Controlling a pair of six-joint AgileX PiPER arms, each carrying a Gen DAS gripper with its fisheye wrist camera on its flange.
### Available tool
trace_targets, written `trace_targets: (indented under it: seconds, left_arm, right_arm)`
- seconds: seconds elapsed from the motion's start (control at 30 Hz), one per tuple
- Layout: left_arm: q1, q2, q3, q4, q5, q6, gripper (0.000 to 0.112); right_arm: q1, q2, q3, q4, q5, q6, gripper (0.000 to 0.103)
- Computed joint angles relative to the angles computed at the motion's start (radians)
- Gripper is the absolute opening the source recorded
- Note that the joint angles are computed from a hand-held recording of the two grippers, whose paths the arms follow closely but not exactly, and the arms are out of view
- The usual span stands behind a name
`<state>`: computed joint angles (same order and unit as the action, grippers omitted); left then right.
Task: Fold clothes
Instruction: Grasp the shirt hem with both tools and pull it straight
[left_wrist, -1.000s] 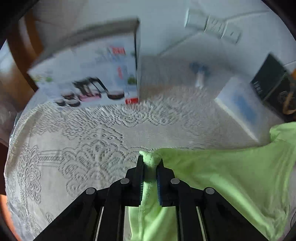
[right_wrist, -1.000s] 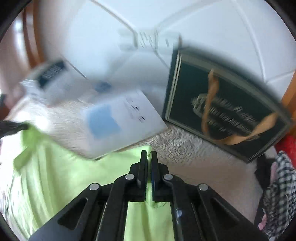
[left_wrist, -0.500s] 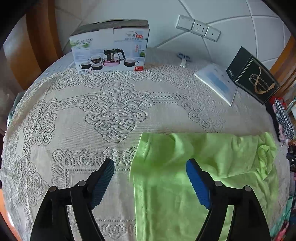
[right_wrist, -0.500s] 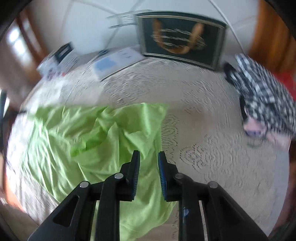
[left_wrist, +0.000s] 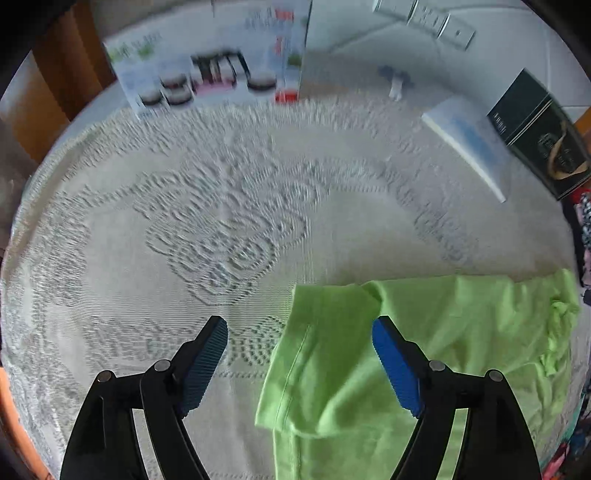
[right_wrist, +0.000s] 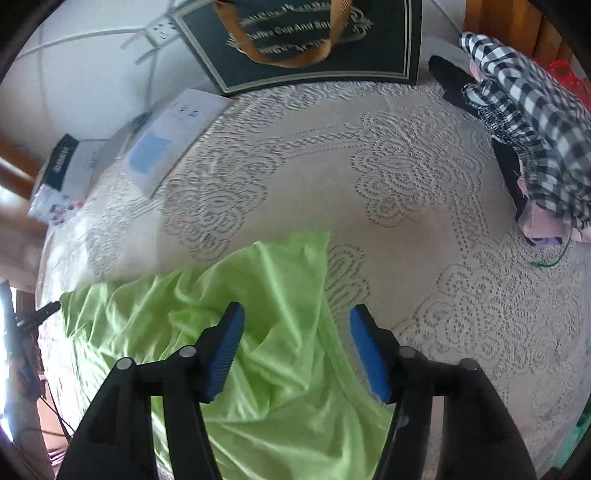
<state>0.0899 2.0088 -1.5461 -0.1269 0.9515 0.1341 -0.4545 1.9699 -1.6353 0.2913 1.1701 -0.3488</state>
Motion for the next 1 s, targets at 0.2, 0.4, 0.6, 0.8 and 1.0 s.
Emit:
trace_targets:
  seconds: [0.2, 0.4, 0.6, 0.8, 1.0]
  left_arm:
    - [-0.051, 0.055, -0.040, 0.095, 0.006, -0.126, 0.052]
    - [-0.056, 0.020, 0.005, 0.167, -0.083, -0.281, 0.021]
    - [-0.026, -0.006, 0.017, 0.113, -0.101, -0.259, 0.023]
    - [-0.014, -0.083, 0.002, 0.104, -0.056, -0.204, 0.062]
    - [-0.053, -0.046, -0.056, 0.091, 0.006, -0.152, 0.062]
  right_arm:
    - [0.073, 0.120, -0.117, -0.064, 0.026, 0.045, 0.047]
    - [0.154, 0.067, -0.058, -0.271, -0.226, 0.047, 0.003]
    - [0.080, 0.137, -0.150, -0.326, -0.196, 0.180, 0.064]
    - [0.025, -0.045, -0.029, -0.008, -0.116, -0.068, 0.063]
    - [0.133, -0.040, 0.013, -0.096, -0.063, 0.012, 0.021]
